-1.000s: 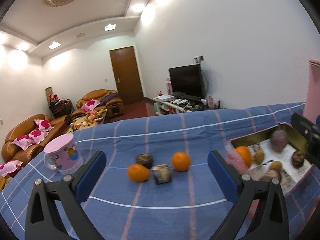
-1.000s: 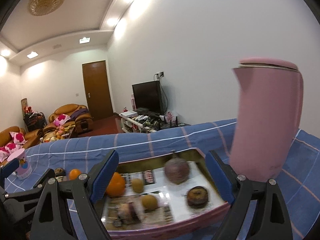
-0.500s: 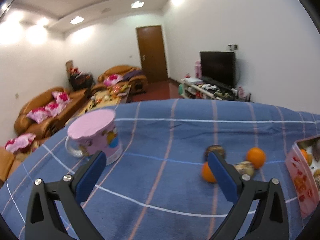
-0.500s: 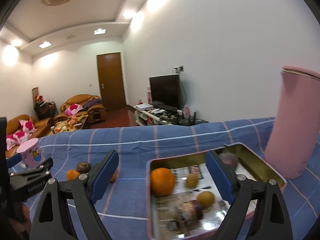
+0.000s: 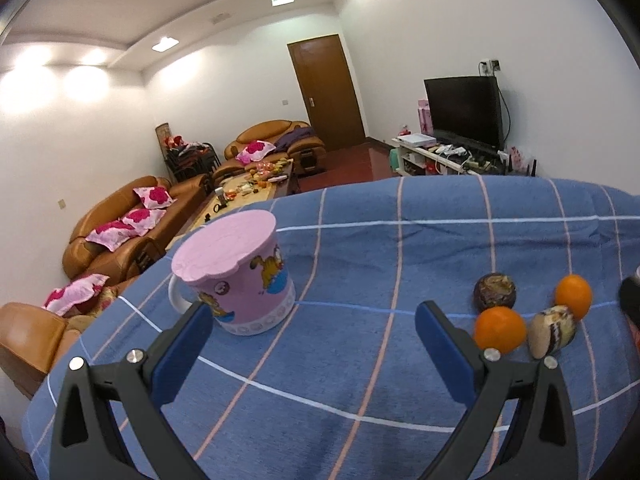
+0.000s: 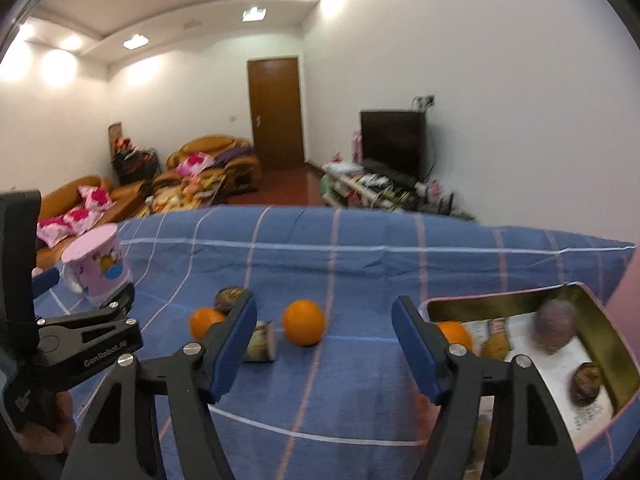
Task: Organize fruits
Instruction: 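Grasp the wrapped cylindrical snack with the right tool while the left tool approaches an orange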
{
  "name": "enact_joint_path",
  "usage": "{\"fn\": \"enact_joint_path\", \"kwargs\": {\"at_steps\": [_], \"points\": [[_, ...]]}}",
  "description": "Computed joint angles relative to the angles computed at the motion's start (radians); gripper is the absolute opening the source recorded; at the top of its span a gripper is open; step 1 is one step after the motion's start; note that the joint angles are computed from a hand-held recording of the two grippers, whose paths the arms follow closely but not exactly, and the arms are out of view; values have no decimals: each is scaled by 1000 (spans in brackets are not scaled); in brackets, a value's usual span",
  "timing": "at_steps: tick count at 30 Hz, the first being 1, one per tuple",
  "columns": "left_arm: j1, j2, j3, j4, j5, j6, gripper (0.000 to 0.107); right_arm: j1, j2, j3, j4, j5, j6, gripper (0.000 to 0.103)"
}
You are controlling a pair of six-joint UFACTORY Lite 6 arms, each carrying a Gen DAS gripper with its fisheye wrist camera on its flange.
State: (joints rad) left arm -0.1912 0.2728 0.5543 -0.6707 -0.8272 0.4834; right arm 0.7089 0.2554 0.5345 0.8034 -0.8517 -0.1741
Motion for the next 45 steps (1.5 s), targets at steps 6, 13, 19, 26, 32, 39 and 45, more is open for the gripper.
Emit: {"fn": "enact_joint_path", "kwargs": {"at_steps": [6, 13, 19, 26, 32, 39, 45], "points": [[22, 1, 17, 5, 37, 6, 103, -21, 95, 133, -27, 150, -6, 71], [49, 2, 30, 19, 75, -8, 103, -44, 185, 256, -33, 277, -9, 63], [72, 5, 35, 33, 91, -15, 103, -69, 232, 321, -11, 357, -33, 57], [92, 1, 34, 69, 110, -38, 103, -92, 303, 419, 80, 462, -114, 52], [93, -1, 30, 93, 115, -45, 103, -124, 264, 344, -276, 446, 223, 33], [87, -21, 11, 142, 122, -76, 103, -79, 96, 98, -345, 201, 379, 33], [76, -43, -18, 194, 111, -108, 103, -48, 11, -4, -268, 133, 339, 33]]}}
